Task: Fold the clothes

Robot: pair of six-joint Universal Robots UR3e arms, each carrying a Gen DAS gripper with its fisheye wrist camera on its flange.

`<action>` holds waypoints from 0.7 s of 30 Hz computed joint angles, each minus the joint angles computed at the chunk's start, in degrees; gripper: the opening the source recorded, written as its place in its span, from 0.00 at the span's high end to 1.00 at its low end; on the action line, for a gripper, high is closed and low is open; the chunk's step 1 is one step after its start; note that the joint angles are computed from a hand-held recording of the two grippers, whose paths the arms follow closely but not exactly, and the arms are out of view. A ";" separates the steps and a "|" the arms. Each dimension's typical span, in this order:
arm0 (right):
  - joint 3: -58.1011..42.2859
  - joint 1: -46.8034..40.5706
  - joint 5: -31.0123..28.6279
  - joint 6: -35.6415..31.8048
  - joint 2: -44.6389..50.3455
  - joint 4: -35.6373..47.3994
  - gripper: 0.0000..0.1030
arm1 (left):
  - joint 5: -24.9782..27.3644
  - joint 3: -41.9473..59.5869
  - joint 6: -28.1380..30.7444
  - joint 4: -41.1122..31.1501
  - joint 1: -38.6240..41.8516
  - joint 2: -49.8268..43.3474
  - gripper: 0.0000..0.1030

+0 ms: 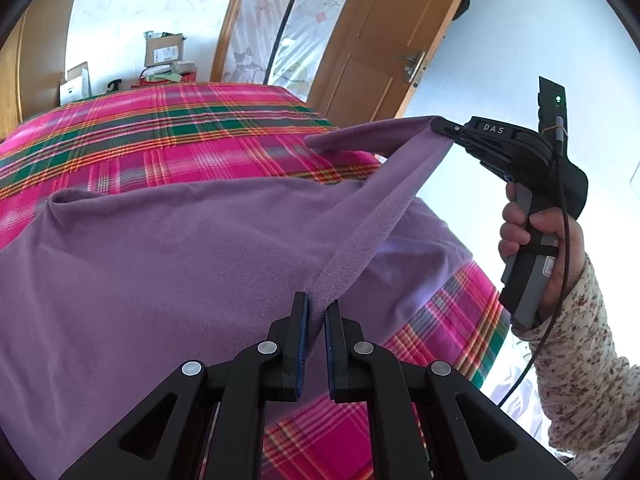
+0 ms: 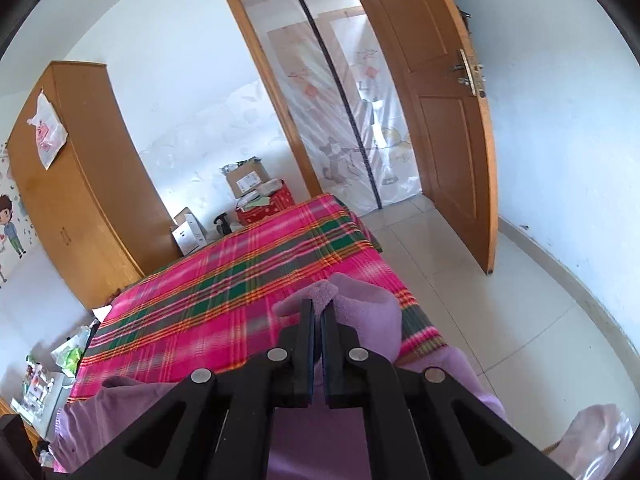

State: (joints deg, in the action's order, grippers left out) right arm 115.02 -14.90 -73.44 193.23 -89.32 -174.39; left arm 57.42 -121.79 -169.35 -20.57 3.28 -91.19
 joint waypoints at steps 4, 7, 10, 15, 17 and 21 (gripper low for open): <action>4.25 -1.89 0.99 -0.48 -2.11 -1.31 0.97 | 1.20 -0.17 0.07 0.09 -1.44 -0.59 0.92; 7.90 -2.60 0.91 -0.29 -3.23 -3.51 0.97 | 2.44 0.15 -0.21 -0.08 -2.43 -1.48 0.92; 11.52 -3.31 0.96 -0.24 -4.12 -5.34 0.97 | 3.68 -0.03 -0.17 0.24 -3.26 -2.25 0.92; 15.44 -5.53 2.29 -1.07 -4.62 -4.85 0.97 | 6.07 0.38 0.43 -0.95 -4.42 -3.62 0.92; 17.24 -6.85 3.24 -1.09 -5.13 -5.00 0.97 | 7.24 0.62 0.50 -1.37 -5.16 -4.02 0.92; 20.13 -7.78 3.75 -1.36 -6.07 -6.15 0.97 | 7.70 0.11 0.91 -1.45 -5.26 -3.41 0.92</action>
State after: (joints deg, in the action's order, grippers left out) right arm 135.15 -22.68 -69.69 191.86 -95.39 -180.53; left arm 65.12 -121.68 -168.44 -22.02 -1.98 -94.59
